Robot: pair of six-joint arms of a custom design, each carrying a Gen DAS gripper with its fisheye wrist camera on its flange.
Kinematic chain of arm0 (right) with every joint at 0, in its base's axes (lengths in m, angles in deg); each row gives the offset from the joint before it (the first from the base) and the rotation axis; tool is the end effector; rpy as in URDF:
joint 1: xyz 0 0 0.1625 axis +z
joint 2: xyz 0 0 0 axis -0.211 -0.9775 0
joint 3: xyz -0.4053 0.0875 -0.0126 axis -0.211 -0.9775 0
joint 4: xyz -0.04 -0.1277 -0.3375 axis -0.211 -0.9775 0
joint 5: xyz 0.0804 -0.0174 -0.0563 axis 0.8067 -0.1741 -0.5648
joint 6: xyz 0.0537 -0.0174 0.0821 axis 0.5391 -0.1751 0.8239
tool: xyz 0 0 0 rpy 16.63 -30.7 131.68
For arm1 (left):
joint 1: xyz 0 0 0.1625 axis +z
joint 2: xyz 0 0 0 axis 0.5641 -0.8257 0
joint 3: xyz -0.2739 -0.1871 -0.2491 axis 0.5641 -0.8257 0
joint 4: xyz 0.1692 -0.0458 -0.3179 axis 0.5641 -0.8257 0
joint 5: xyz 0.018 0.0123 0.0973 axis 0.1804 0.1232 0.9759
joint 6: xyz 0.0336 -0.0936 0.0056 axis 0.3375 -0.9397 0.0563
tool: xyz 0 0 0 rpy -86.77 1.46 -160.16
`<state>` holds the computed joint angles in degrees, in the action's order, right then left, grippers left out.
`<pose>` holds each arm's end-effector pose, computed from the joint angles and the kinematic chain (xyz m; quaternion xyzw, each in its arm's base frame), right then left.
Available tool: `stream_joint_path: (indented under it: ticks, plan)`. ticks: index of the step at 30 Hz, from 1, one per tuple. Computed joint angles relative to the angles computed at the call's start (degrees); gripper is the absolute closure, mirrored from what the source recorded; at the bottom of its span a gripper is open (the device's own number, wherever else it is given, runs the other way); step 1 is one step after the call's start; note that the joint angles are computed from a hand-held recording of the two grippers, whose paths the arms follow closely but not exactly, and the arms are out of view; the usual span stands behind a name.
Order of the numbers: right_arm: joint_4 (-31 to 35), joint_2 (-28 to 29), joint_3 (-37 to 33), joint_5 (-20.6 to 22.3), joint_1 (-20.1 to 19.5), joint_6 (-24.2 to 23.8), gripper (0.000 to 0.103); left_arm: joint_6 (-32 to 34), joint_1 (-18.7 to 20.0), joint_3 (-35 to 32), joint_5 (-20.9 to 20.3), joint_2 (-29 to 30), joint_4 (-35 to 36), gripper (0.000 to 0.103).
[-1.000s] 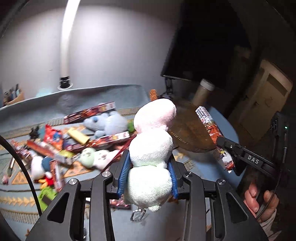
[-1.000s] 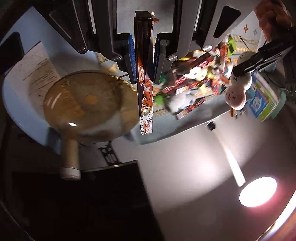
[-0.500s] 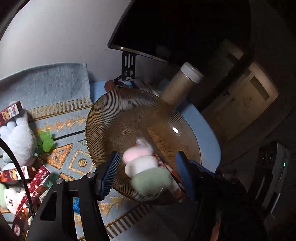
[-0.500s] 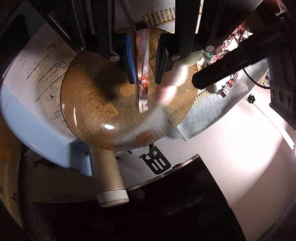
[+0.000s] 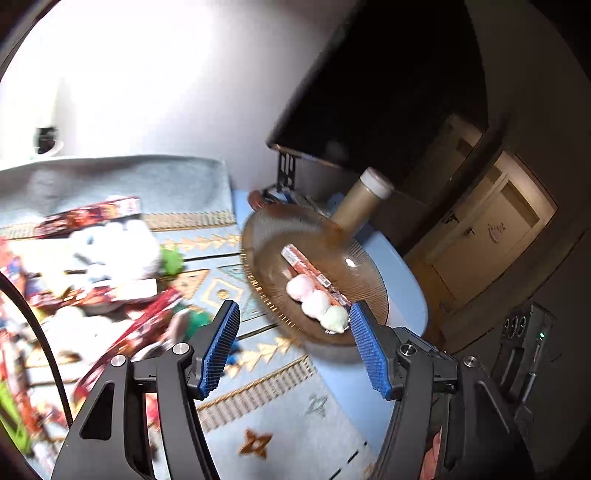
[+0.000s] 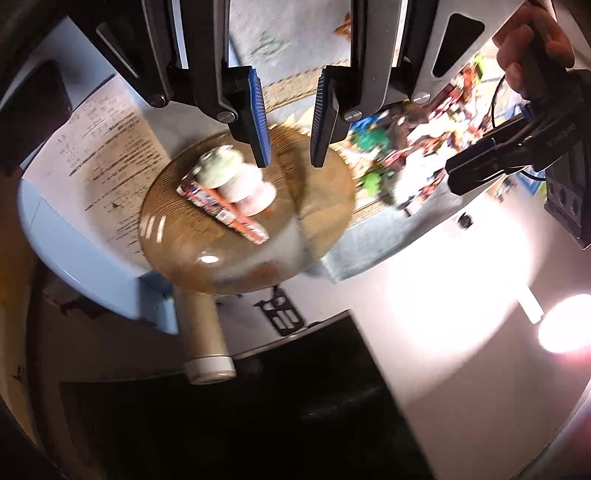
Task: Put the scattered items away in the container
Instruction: 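Carry both held items over the gold glass bowl and open both tools, then move back to the table and grasp the long red-white snack stick with left tool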
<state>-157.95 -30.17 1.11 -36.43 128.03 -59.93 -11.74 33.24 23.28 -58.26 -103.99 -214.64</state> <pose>0.3627 -0.5680 0.0742 0.1059 -0.8960 0.3891 0.1858 -0.0768 -0.6110 0.3671 0.1508 0.9244 -0.3413 0.0788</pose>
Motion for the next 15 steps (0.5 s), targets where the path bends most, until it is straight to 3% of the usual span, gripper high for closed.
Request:
stream_joint_path:
  ticks: [4,5,8,12,15]
  plan:
    - [-2.1,0.8,2.2,2.6,2.3,-1.2,0.066,-0.9,1.2,10.3,2.8,-10.9,-5.4,0.04]
    - [-2.8,1.5,2.4,3.2,2.9,-1.4,0.061,-1.3,1.5,12.2,4.5,-13.2,-6.3,0.04]
    - [-1.4,4.4,0.9,4.5,4.2,-1.6,0.06,-1.7,3.1,17.0,11.4,-19.2,-9.8,0.036]
    - [-0.6,11.0,-3.5,5.1,5.5,-2.9,0.06,-2.1,7.0,19.7,19.6,-23.2,-11.8,0.036]
    - [-3.6,16.5,-6.6,5.3,6.1,-6.5,0.06,-0.8,11.3,19.8,20.1,-23.7,-11.5,0.036]
